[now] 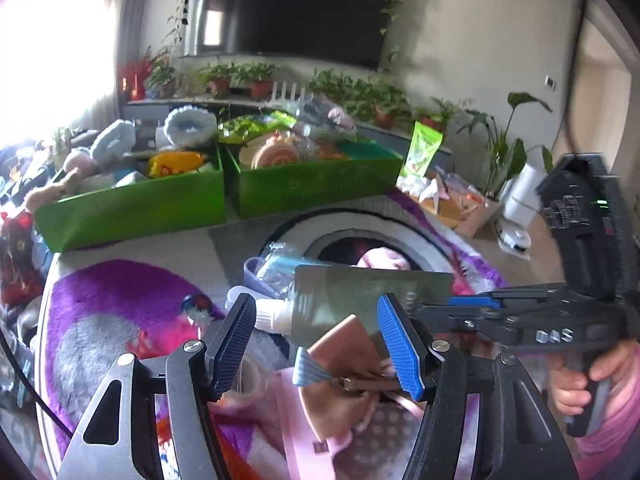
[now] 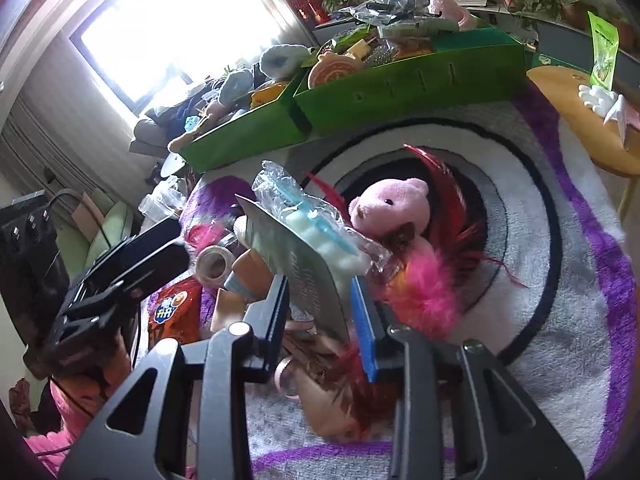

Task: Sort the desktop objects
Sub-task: 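Close both grippers on the grey-green Kangaroo Mommy pouch from either side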

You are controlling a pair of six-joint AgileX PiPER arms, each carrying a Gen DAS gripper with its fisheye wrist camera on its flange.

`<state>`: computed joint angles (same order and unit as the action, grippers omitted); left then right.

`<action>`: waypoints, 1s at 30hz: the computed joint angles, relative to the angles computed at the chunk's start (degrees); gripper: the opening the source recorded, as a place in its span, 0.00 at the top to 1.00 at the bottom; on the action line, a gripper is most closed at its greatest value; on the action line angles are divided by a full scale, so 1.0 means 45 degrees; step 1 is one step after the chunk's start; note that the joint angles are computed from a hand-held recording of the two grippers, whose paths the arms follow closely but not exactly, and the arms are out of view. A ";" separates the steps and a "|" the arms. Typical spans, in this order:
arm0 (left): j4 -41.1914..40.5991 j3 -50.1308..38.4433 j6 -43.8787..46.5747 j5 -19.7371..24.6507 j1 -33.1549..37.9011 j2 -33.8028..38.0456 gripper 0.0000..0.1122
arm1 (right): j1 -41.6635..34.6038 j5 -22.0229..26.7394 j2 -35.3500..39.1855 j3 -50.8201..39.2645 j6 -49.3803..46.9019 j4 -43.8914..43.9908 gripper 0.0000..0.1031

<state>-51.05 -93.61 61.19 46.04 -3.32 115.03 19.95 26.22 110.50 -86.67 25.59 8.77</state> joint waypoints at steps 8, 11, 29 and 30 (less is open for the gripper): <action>0.0596 -0.1440 -0.1411 0.0865 0.0083 0.1456 0.43 | 0.0365 0.0118 -0.0107 0.0146 0.2028 -0.2097 0.67; 0.0577 -0.1835 -0.1473 0.1120 0.0104 0.1762 0.43 | 0.0581 0.0294 -0.0090 0.0043 0.2624 -0.2910 0.67; 0.0801 -0.3726 -0.2348 0.2537 0.0123 0.3016 0.43 | 0.1032 0.1230 0.0630 -0.0652 0.4624 -0.4544 0.69; 0.0843 -0.3820 -0.2335 0.2596 0.0139 0.3050 0.43 | 0.1032 0.1202 0.0633 -0.0633 0.4761 -0.4614 0.69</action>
